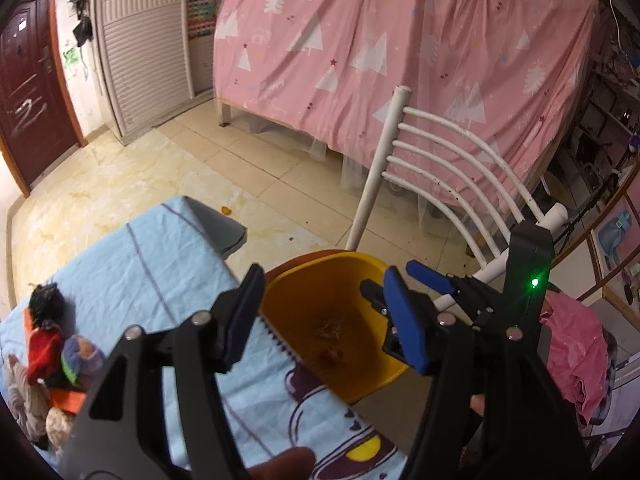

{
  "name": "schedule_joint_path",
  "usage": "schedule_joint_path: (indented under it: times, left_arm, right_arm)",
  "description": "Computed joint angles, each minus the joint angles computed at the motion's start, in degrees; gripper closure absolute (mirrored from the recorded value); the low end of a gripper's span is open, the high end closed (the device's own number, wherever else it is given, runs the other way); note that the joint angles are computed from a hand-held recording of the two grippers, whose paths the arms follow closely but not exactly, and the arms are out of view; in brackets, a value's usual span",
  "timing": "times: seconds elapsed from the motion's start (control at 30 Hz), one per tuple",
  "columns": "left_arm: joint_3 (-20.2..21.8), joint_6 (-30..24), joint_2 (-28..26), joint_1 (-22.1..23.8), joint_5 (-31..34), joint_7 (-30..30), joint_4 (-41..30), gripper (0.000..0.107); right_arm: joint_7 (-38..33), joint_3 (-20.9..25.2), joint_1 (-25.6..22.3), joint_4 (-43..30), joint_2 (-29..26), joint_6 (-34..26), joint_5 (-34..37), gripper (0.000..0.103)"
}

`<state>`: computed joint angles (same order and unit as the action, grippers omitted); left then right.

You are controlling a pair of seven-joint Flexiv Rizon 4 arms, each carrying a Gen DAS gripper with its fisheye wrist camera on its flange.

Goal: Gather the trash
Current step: 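Carry both bags over the yellow bin and open both tools to drop them, then move both open tools back over the items on the bedsheet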

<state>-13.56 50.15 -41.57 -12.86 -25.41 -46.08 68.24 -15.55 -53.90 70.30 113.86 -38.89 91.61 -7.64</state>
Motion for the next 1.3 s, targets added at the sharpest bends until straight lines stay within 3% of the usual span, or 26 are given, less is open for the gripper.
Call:
schedule_joint_path:
  times: [0.1,0.33,0.67,1.03,1.3]
  left_arm:
    - [-0.8,1.7,2.2,1.7,-1.7,1.4,3.3,0.041]
    - [-1.6,6.1,6.4,5.4,-5.9,5.4,9.7,0.04]
    - [0.3,10.2,8.6,9.6,-8.5,8.0,12.7,0.036]
    - [3.9,12.7,6.2,14.2,-5.6,4.1,9.7,0.035]
    - [5.6,10.6,3.6,16.3,-2.7,0.5,6.4,0.027]
  right_arm:
    - [-0.8,-0.3,0.8,-1.8,-0.1,-0.9,-1.5,0.035]
    - [-1.2,0.8,0.8,-6.1,-0.5,-1.8,-5.4,0.031]
    - [-0.1,9.0,-5.2,-13.6,-0.5,-3.2,-12.9,0.028]
    - [1.0,20.9,-14.6,-24.9,-2.4,-6.0,-21.4,0.023]
    - [-3.3,34.8,-23.5,-36.6,-6.5,-10.3,-26.1,0.022]
